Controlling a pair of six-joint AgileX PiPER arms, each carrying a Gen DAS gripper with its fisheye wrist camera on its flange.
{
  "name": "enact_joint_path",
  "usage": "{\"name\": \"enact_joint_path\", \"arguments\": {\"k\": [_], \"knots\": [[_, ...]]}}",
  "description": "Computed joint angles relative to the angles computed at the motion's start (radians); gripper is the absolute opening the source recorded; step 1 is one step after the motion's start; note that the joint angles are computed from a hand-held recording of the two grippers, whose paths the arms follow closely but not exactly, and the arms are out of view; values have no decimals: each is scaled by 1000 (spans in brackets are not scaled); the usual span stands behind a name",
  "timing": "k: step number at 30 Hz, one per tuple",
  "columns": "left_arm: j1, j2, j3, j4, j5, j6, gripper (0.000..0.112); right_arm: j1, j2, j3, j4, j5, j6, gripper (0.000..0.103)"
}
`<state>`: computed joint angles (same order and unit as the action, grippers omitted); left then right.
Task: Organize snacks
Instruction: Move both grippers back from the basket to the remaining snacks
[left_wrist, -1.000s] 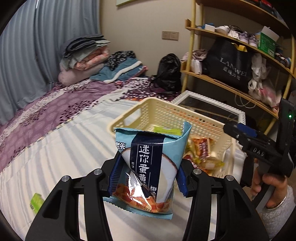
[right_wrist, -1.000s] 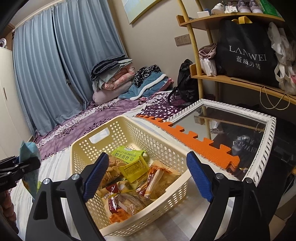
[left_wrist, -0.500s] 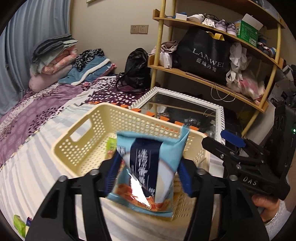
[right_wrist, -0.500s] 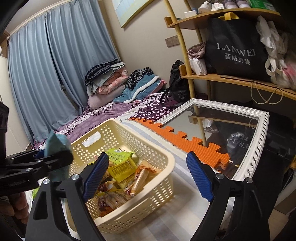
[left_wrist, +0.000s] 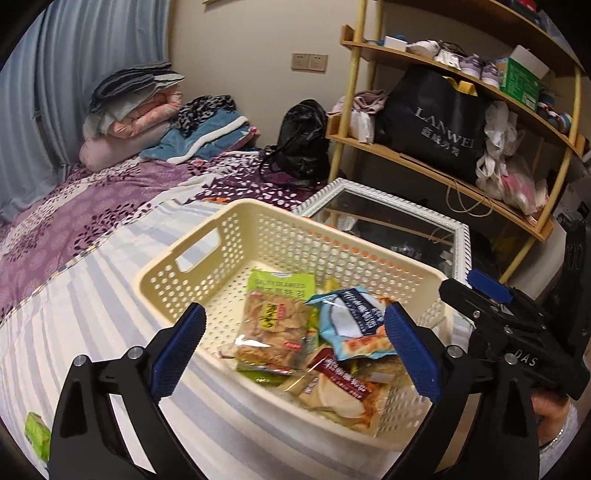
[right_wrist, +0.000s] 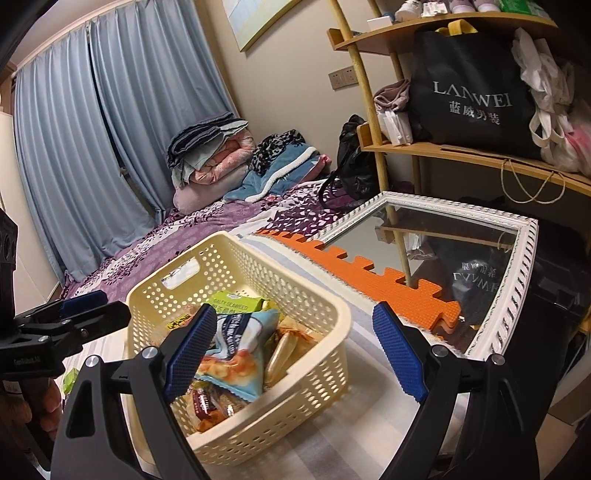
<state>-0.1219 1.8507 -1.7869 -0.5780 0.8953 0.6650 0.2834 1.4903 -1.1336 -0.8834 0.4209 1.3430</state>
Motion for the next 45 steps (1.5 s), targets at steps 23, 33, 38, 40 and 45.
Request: {"name": "enact_joint_path", "arguments": {"k": [23,33,38,40,45], "knots": [[334,-41,109,-30,-17,78,100,245,148,-268,41,125,-134,91],[533,5,47,-12,-8,64,100,376,320,-471,293,147,-419,93],[629,32,1,-14,14,68,100,430,467,-643,548,195,-683,93],[665,44,-18,-12,22,64,100,446,523,-715,622,224,-756,93],[744,82,-68,-24,48,62,100,489,678,-938,739,327,-885,93]]}}
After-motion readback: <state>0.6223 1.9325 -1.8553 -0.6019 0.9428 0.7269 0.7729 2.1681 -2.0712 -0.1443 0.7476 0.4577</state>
